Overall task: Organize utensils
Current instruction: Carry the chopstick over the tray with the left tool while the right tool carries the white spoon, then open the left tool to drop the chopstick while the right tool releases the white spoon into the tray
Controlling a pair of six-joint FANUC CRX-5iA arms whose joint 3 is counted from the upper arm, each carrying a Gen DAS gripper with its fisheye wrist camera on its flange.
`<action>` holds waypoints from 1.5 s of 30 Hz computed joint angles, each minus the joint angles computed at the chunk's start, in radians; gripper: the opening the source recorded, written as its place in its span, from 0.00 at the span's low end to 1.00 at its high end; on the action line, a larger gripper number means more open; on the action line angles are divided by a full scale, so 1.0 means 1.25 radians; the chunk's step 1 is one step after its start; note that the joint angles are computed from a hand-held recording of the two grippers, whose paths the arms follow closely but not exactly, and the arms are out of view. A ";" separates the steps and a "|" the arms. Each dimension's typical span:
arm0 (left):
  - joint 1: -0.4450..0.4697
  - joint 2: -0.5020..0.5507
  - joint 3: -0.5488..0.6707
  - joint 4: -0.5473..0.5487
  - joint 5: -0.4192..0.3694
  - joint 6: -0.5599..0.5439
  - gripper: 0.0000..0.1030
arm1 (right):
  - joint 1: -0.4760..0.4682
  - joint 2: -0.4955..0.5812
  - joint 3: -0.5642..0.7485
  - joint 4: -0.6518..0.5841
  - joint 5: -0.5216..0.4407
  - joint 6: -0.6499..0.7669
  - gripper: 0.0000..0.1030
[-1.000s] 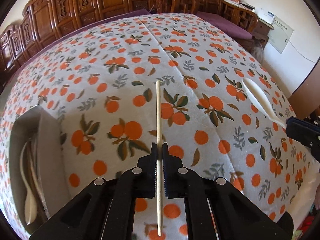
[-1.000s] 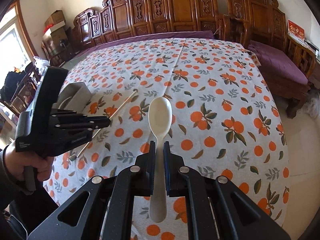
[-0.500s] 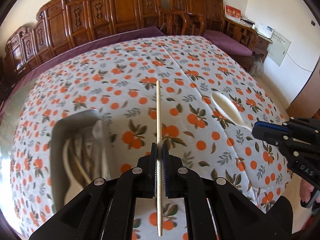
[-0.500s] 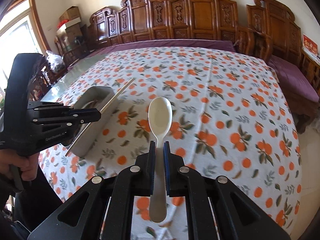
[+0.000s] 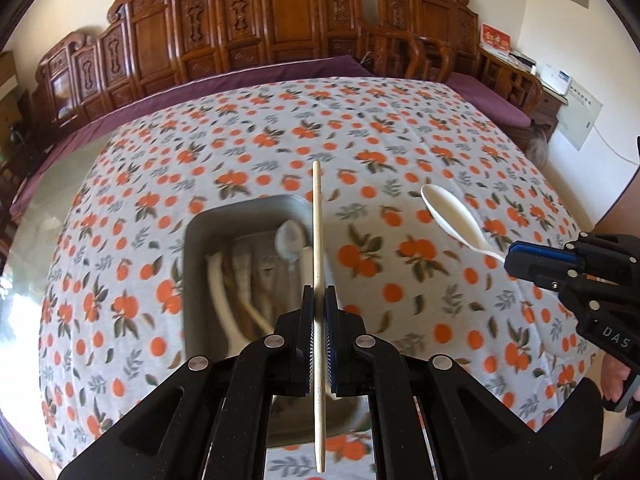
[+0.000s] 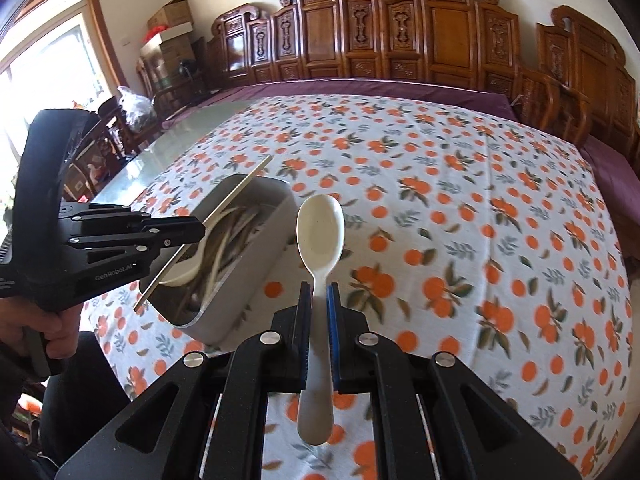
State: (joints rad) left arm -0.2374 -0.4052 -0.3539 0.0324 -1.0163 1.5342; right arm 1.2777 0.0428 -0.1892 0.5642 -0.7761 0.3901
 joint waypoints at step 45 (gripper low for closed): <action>0.344 -0.158 -0.142 0.180 -0.041 -0.254 0.13 | -0.007 0.289 0.329 -0.117 -0.004 0.101 0.09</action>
State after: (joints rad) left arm 0.1926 -0.6025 -0.5315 0.2569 -1.0681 1.2161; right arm 1.2685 0.4045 0.2214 0.4185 -0.7809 0.5165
